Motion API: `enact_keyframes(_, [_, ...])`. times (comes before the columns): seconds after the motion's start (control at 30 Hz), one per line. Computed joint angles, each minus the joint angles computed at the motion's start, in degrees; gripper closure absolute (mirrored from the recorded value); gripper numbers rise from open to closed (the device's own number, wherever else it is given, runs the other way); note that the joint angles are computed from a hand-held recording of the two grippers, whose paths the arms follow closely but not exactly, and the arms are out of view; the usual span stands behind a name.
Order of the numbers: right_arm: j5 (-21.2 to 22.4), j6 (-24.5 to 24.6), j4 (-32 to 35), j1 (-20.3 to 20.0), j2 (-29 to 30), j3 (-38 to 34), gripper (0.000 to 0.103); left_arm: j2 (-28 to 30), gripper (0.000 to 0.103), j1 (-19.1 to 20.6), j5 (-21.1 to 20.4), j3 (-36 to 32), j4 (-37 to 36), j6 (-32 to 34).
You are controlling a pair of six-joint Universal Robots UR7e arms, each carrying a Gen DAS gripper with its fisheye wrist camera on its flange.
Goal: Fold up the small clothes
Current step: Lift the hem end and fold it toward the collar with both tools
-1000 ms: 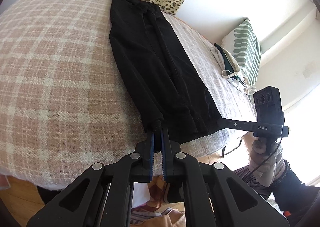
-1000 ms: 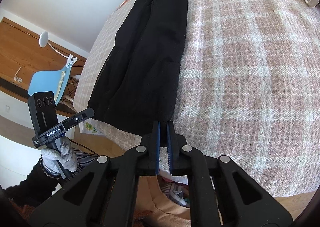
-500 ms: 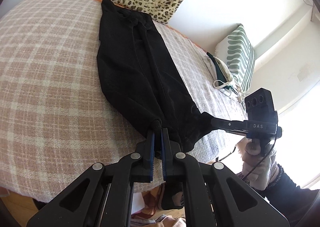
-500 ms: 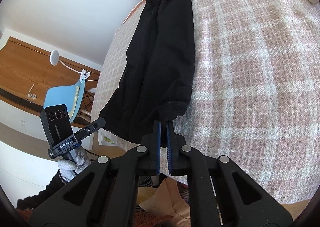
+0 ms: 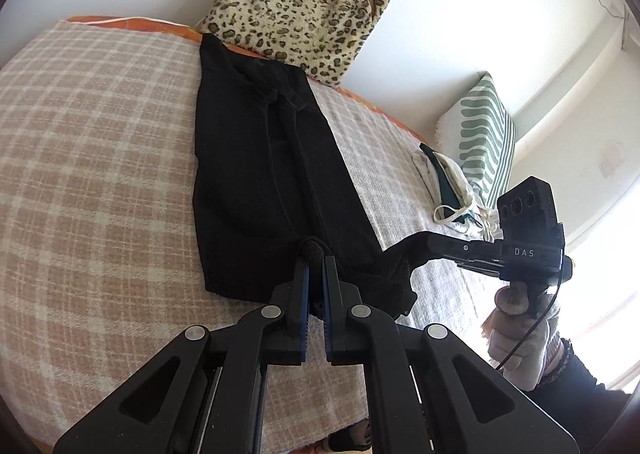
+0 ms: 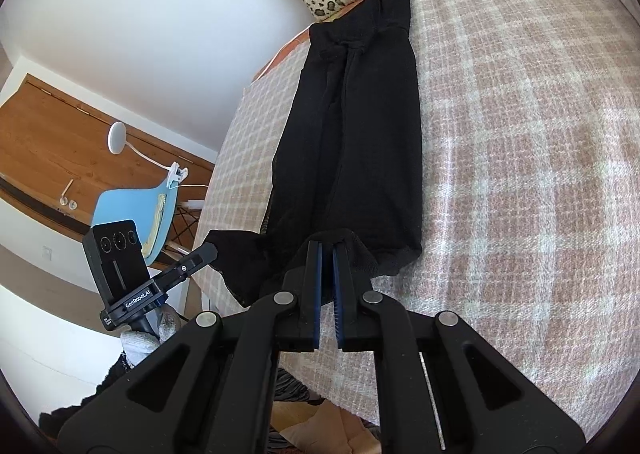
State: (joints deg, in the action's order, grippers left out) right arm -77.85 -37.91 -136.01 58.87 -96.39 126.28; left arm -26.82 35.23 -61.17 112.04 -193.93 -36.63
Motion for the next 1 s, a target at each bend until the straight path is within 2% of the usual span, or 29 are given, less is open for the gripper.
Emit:
enact_keyframes(0.53, [-0.7,7.9,-6.1,3.3,8.0,-5.5,0.097,0.9,0.099,4.9,0.9,-6.1,3.2,4.1])
enact_keyframes(1.0, [-3.7,13.0,-11.2,3.4,13.5,-8.7,0.097,2.3,0.099,8.8,0.3,-9.1,6.5,2.1])
